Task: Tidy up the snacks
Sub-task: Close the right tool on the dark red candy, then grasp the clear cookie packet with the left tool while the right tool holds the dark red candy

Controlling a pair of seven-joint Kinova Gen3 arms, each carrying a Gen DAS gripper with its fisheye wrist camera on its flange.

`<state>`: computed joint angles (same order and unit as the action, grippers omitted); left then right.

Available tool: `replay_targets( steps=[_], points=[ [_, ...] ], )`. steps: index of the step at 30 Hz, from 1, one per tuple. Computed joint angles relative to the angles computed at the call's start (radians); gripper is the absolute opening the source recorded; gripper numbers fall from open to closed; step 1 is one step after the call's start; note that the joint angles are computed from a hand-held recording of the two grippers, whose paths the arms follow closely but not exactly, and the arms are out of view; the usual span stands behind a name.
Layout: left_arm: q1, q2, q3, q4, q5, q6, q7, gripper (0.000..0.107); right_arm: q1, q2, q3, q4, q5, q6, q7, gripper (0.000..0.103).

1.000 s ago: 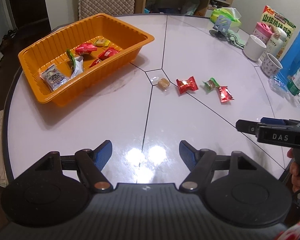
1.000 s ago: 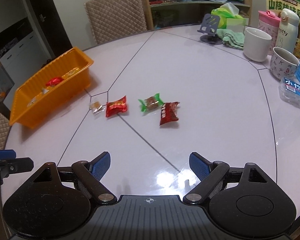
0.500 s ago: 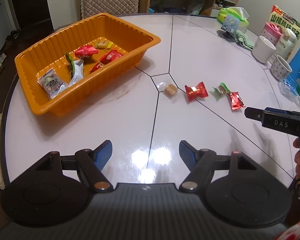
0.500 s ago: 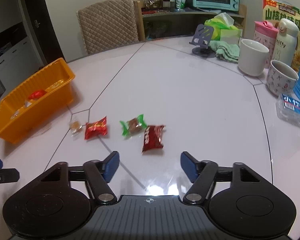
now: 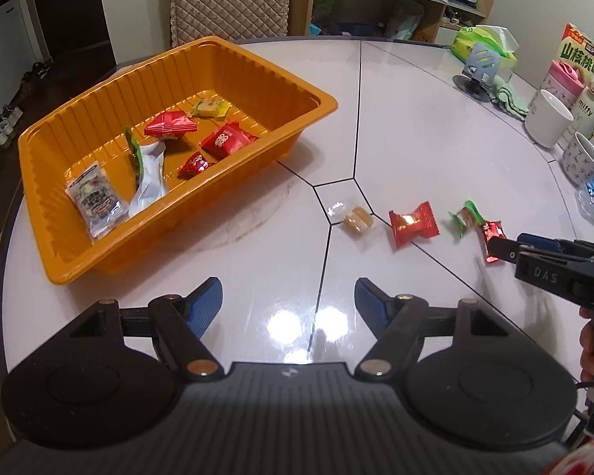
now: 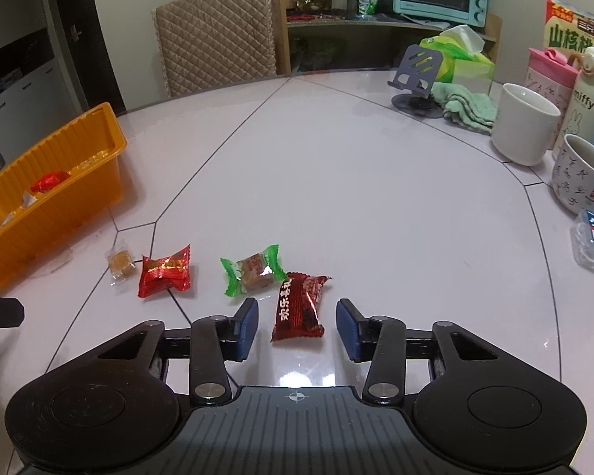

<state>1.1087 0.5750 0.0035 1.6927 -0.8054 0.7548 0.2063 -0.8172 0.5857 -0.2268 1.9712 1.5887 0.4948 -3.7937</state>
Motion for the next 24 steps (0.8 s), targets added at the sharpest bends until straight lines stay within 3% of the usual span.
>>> replay_targets(
  steps=[11, 14, 24],
  points=[
    [-0.016, 0.030, -0.013, -0.036, 0.016, -0.012, -0.033, 0.071, -0.011, 0.042, 0.039, -0.051, -0.047, -0.016, 0.072, 0.033],
    [-0.024, 0.045, -0.019, -0.055, 0.024, -0.018, -0.048, 0.071, -0.016, 0.043, 0.050, -0.047, -0.038, -0.026, 0.059, 0.027],
    [-0.028, 0.087, -0.058, -0.100, 0.043, -0.065, -0.071, 0.070, 0.012, 0.020, 0.036, -0.008, -0.002, -0.021, -0.011, 0.025]
  ],
)
